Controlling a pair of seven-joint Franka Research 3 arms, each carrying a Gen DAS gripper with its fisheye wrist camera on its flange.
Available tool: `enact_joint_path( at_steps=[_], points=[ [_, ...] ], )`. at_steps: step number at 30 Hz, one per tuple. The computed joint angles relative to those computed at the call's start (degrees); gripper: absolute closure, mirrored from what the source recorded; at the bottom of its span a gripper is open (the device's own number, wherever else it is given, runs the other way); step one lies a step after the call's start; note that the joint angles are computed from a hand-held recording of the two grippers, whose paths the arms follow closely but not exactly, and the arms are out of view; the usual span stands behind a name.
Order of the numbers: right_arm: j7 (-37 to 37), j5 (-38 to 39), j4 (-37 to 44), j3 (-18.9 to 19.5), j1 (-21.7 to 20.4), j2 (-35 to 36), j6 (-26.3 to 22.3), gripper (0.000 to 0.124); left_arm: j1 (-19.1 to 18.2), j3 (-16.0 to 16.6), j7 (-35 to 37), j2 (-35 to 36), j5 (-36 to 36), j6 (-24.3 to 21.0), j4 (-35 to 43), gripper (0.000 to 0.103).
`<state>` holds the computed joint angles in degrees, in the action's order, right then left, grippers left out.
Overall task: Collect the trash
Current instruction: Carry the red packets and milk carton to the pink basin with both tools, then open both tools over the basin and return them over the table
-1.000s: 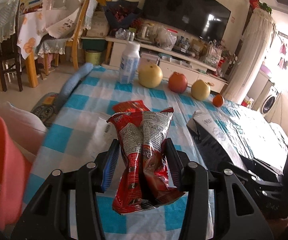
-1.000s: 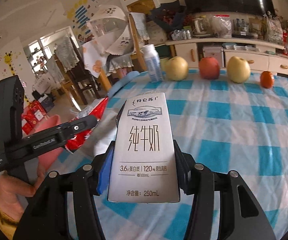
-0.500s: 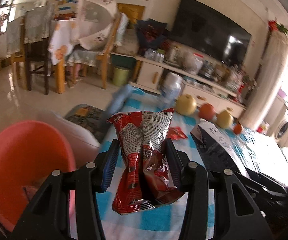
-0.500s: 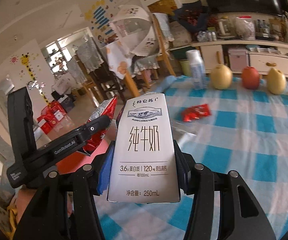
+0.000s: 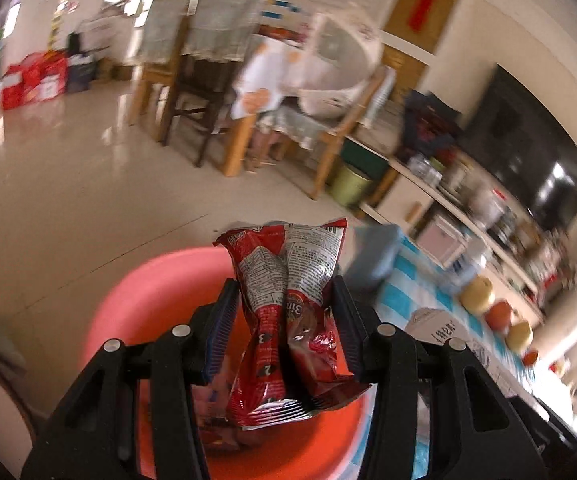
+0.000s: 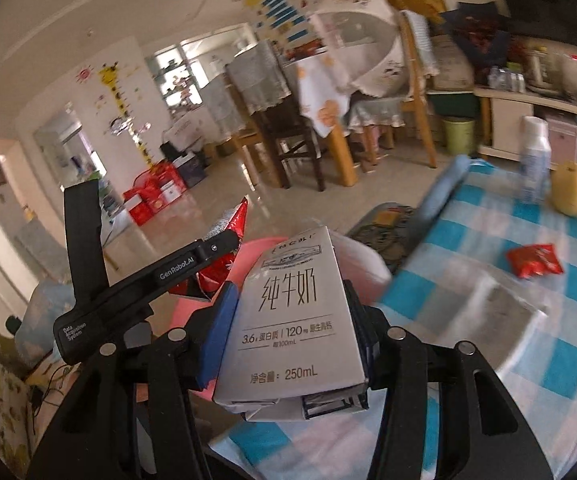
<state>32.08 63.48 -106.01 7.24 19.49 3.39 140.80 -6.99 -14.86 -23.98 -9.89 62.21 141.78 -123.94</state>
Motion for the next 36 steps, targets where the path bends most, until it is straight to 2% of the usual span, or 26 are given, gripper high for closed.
enact_joint_path(
  at_steps=[5,6,7,8,10,12,16,18,21,25,28,33,36],
  points=[
    [2.0,-4.2,2.6,1.9,2.4,3.1,2.8,0.071,1.7,1.1,-3.1,-2.7,-1.7,1.7,-3.7,0.055],
    [2.8,-5.4,3.2,2.2,2.8,3.9,3.6,0.071,2.1,1.3,-3.6,-3.1,-2.1,2.2,-4.3,0.052],
    [4.8,-7.7,4.0,2.4,3.5,5.1,4.9,0.065,2.3,1.1,-3.9,-3.4,-2.5,2.0,-4.6,0.044],
    [6.3,-9.1,4.2,2.5,3.7,5.7,5.9,0.047,2.5,0.7,-4.2,-3.8,-2.9,1.0,-5.0,0.039],
    [8.5,-9.6,3.8,2.8,3.6,6.3,7.4,0.035,2.6,0.0,-3.7,-3.7,-3.9,-1.9,-4.5,0.025],
    [8.6,-8.5,3.0,3.1,2.9,6.1,7.6,0.035,2.7,0.0,-3.3,-3.6,-4.1,-2.8,-4.3,0.019],
    [9.9,-8.6,0.3,2.7,2.1,4.6,10.8,0.032,3.1,-0.2,-5.1,-3.5,-1.9,-2.1,-4.4,0.017],
    [10.6,-9.1,-0.7,2.4,1.8,4.1,11.4,0.032,2.9,-0.8,-5.9,-3.3,-0.5,-3.2,-4.0,0.014],
    [10.4,-8.9,-2.9,2.0,1.3,2.7,12.3,0.032,2.5,-2.1,-9.3,-2.7,4.5,-6.2,-3.1,0.01],
    [8.4,-7.5,-6.2,1.4,1.0,0.3,14.0,0.03,1.3,-2.2,-12.5,-1.2,10.5,-6.7,-1.5,0.006],
    [6.9,-6.6,-8.4,0.8,1.0,-1.3,15.4,0.029,-0.1,-2.1,-11.8,0.5,13.1,-8.2,0.4,0.005],
    [3.6,-3.4,-11.5,-0.5,0.7,-3.6,16.5,0.028,-1.8,-0.6,-8.3,3.1,14.8,-4.7,3.2,0.005],
    [0.5,-0.9,-13.4,-1.4,0.5,-5.1,17.7,0.027,-2.8,0.2,-1.0,5.7,10.4,-3.1,6.2,0.005]
  ],
)
